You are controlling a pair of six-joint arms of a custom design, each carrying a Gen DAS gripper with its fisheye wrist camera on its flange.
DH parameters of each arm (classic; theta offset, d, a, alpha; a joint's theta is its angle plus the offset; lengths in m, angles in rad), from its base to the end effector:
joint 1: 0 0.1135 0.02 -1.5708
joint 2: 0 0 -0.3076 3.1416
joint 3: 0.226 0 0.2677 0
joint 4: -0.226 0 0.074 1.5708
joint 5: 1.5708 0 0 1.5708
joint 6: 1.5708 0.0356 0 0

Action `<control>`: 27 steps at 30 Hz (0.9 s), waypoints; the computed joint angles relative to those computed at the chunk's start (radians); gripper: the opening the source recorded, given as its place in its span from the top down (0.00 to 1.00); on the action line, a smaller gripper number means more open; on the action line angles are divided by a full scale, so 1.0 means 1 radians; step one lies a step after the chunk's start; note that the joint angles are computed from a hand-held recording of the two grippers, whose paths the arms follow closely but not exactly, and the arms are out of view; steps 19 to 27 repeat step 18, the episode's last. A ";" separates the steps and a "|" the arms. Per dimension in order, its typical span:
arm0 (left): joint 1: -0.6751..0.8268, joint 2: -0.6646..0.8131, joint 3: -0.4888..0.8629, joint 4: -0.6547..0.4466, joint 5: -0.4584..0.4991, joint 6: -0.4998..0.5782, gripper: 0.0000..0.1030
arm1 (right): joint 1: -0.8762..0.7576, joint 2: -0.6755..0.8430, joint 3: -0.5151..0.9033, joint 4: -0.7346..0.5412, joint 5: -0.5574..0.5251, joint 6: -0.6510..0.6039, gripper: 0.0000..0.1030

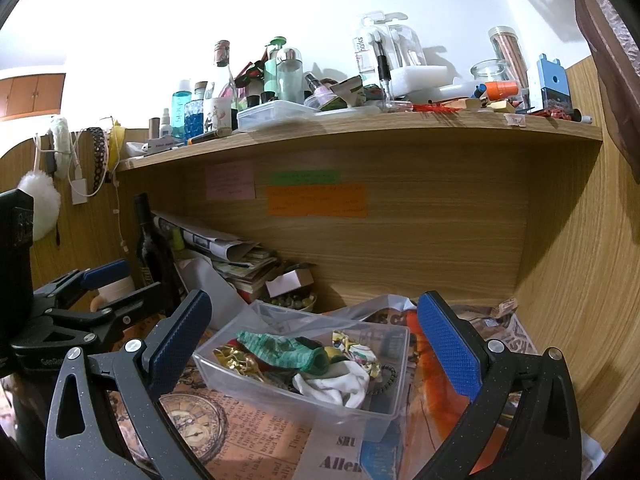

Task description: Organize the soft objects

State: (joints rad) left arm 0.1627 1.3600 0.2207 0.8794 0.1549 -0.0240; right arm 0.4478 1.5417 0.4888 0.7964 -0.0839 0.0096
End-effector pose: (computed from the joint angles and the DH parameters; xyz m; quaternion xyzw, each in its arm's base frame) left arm 0.2227 0.0310 0.1743 -0.0267 0.7914 -0.0191 0.6105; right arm 0.2675 0.1318 0.1962 -0.1969 0.7666 0.1707 0.5869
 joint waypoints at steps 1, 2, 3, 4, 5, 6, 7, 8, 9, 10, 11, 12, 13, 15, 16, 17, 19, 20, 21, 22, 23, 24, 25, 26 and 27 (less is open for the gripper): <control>0.004 0.003 0.001 0.002 0.004 0.001 0.00 | 0.002 0.000 0.000 -0.001 0.002 0.000 0.00; 0.005 0.003 0.001 0.004 0.004 0.002 0.00 | 0.003 0.001 0.000 -0.001 0.002 -0.001 0.00; 0.008 0.004 -0.001 0.009 0.006 0.003 0.00 | 0.005 0.001 0.000 -0.002 0.004 -0.001 0.00; 0.007 0.007 -0.001 0.011 0.005 0.004 0.00 | 0.004 0.003 0.002 -0.004 0.002 -0.001 0.00; 0.009 0.010 0.000 0.015 0.007 0.006 0.00 | 0.004 0.005 0.004 -0.005 0.003 0.000 0.00; 0.011 0.012 0.000 0.016 0.009 0.005 0.00 | 0.005 0.005 0.005 -0.006 0.004 0.001 0.00; 0.014 0.016 0.001 0.019 0.015 0.007 0.00 | 0.002 0.007 0.006 -0.007 0.000 0.002 0.00; 0.014 0.017 0.001 0.020 0.014 0.005 0.00 | 0.002 0.007 0.007 -0.007 0.000 0.001 0.00; 0.015 0.020 0.002 0.020 0.014 0.004 0.00 | 0.002 0.007 0.007 -0.007 0.000 0.001 0.00; 0.017 0.022 0.003 0.019 0.017 0.003 0.00 | 0.002 0.007 0.007 -0.009 0.000 0.001 0.00; 0.018 0.023 0.005 0.017 0.020 0.002 0.00 | 0.000 0.008 0.008 -0.009 -0.001 0.001 0.00; 0.020 0.024 0.006 0.017 0.023 0.002 0.00 | 0.000 0.009 0.008 -0.009 -0.001 0.001 0.00; 0.018 0.023 0.006 0.017 0.018 0.002 0.00 | 0.000 0.012 0.010 -0.009 0.000 0.001 0.00; 0.018 0.024 0.005 0.020 0.020 0.003 0.00 | 0.000 0.015 0.012 -0.012 0.001 0.001 0.00; 0.014 0.021 0.005 0.016 0.014 0.001 0.00 | -0.004 0.017 0.013 -0.012 -0.005 0.000 0.00; 0.009 0.019 0.004 0.015 0.006 -0.001 0.00 | -0.005 0.018 0.014 -0.013 -0.007 0.000 0.00; 0.011 0.022 0.005 0.016 0.008 -0.001 0.00 | -0.007 0.020 0.015 -0.014 -0.010 -0.001 0.00; 0.011 0.022 0.005 0.016 0.008 -0.001 0.00 | -0.007 0.020 0.015 -0.014 -0.010 -0.001 0.00; 0.011 0.022 0.005 0.016 0.008 -0.001 0.00 | -0.007 0.020 0.015 -0.014 -0.010 -0.001 0.00; 0.011 0.022 0.005 0.016 0.008 -0.001 0.00 | -0.007 0.020 0.015 -0.014 -0.010 -0.001 0.00; 0.011 0.022 0.005 0.016 0.008 -0.001 0.00 | -0.007 0.020 0.015 -0.014 -0.010 -0.001 0.00; 0.011 0.022 0.005 0.016 0.008 -0.001 0.00 | -0.007 0.020 0.015 -0.014 -0.010 -0.001 0.00; 0.011 0.022 0.005 0.016 0.008 -0.001 0.00 | -0.007 0.020 0.015 -0.014 -0.010 -0.001 0.00; 0.011 0.022 0.005 0.016 0.008 -0.001 0.00 | -0.007 0.020 0.015 -0.014 -0.010 -0.001 0.00; 0.011 0.022 0.005 0.016 0.008 -0.001 0.00 | -0.007 0.020 0.015 -0.014 -0.010 -0.001 0.00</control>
